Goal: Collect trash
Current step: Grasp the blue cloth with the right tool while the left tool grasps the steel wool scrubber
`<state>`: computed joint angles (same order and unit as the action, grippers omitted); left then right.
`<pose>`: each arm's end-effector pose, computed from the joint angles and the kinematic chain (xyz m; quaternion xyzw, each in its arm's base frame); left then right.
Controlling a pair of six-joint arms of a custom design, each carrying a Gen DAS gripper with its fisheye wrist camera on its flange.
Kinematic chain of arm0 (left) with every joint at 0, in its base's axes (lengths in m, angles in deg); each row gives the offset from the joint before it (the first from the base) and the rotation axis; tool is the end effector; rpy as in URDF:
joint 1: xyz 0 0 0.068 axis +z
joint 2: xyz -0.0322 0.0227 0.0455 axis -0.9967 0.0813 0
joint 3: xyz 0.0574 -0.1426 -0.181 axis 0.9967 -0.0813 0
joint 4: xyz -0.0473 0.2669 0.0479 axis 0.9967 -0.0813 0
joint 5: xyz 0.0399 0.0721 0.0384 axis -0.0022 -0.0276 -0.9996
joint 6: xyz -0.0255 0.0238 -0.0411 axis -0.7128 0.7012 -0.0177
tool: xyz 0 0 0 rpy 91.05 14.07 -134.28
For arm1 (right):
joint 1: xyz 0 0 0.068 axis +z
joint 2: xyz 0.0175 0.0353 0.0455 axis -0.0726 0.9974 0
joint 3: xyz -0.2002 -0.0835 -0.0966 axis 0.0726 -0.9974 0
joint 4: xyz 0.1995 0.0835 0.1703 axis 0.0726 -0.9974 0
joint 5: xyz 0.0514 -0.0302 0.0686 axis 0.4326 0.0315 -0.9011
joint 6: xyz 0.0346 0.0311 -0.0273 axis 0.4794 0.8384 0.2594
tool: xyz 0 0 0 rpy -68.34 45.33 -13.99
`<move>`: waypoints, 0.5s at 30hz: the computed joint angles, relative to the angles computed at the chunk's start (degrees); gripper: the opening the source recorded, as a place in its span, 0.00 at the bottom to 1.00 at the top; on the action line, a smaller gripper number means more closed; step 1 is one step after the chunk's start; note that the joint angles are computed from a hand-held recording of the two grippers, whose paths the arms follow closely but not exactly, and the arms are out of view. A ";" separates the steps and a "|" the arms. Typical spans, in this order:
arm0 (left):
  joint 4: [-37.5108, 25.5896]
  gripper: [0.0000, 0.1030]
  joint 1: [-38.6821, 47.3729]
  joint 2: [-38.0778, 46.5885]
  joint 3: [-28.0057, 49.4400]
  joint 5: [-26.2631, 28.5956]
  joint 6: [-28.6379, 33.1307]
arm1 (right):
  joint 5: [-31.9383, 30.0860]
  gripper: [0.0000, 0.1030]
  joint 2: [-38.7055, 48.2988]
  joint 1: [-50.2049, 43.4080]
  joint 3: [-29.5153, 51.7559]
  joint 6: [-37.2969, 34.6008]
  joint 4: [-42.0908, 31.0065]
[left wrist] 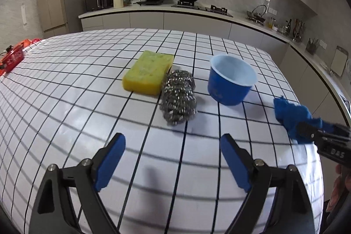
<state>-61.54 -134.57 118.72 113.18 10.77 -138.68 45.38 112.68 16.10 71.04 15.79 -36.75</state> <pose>0.1672 -0.1592 0.2488 -0.1805 0.9097 0.0366 0.3722 0.3198 0.1234 0.2447 -0.2337 0.9161 0.1050 0.3083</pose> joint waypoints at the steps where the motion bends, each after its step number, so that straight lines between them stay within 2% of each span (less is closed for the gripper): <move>1: 1.69 0.86 1.55 0.13 -0.16 0.98 1.83 | -0.38 0.36 2.10 0.02 1.59 0.65 -0.37; 7: 9.69 0.82 10.30 2.22 -0.69 6.81 11.69 | 1.71 0.36 10.45 1.37 9.51 2.52 0.80; 11: 12.00 0.78 13.15 4.21 -0.31 9.74 14.71 | 2.16 0.37 15.78 2.00 15.13 3.19 0.79; 15: 12.17 0.67 14.67 5.54 0.66 11.72 15.95 | 3.08 0.39 19.65 2.57 19.68 3.53 0.04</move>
<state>-49.37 -119.90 124.26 113.84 22.48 -122.74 48.46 132.33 18.66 90.72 19.33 -36.71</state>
